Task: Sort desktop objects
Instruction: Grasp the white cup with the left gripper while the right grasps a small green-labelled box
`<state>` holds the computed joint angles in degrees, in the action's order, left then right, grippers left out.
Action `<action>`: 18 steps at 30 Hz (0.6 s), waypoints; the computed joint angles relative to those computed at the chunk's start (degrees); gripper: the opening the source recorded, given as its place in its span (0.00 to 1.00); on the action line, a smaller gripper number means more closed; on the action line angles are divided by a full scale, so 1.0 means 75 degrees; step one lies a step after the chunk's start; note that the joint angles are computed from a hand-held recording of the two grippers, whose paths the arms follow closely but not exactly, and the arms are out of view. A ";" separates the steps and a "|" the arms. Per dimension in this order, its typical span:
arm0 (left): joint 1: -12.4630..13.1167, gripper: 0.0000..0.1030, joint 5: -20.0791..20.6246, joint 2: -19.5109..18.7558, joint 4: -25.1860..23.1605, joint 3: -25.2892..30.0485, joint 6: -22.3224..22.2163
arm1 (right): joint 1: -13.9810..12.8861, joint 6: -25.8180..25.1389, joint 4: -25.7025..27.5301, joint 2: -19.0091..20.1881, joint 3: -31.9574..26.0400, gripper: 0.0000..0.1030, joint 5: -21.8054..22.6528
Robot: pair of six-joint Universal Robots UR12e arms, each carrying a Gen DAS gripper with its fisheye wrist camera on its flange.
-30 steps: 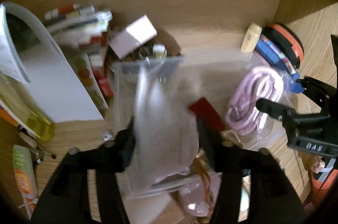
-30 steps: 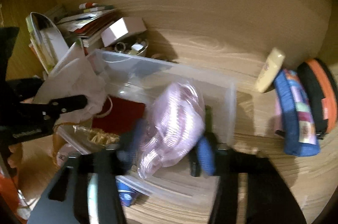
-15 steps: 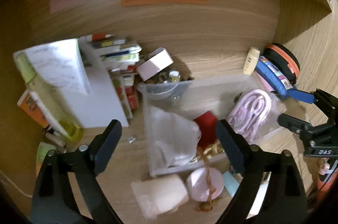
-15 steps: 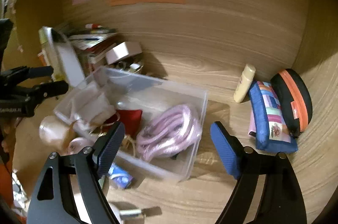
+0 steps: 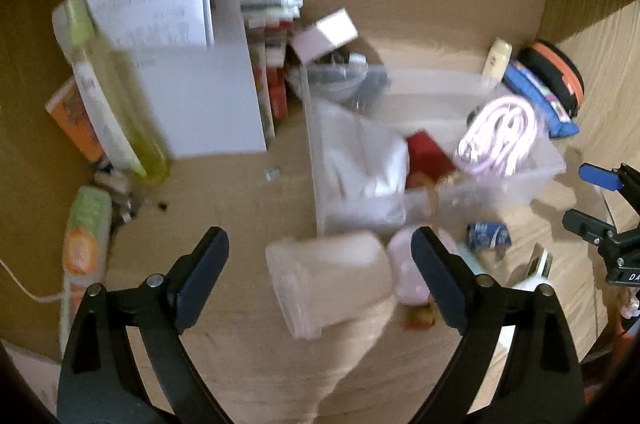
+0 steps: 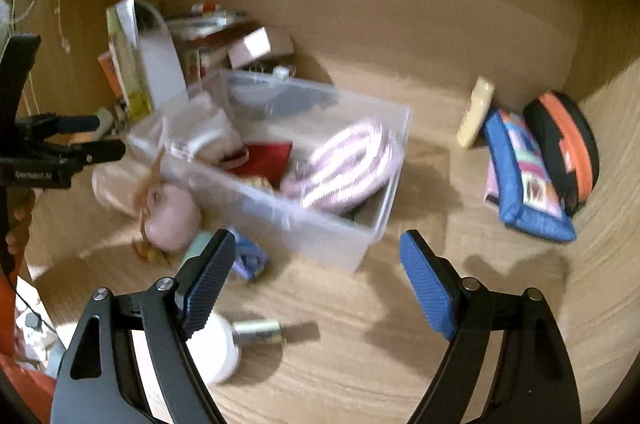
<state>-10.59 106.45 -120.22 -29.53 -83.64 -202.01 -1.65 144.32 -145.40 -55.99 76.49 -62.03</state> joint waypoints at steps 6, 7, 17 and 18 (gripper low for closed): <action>0.0021 0.91 -0.0416 0.0001 -0.0202 -0.0169 -0.0254 | -0.0097 -0.0463 0.0319 -0.0065 0.0281 0.79 -0.0222; 0.0013 0.91 -0.0445 -0.0001 -0.0226 -0.0182 -0.0265 | -0.0118 -0.0565 0.0369 -0.0085 0.0332 0.79 -0.0254; 0.0113 0.91 -0.0722 -0.0007 -0.0407 -0.0295 -0.0784 | -0.0115 -0.1132 0.0760 -0.0119 0.0490 0.79 -0.0418; 0.0120 0.91 -0.0768 0.0004 -0.0403 -0.0313 -0.0834 | -0.0100 -0.1164 0.0754 -0.0114 0.0495 0.79 -0.0414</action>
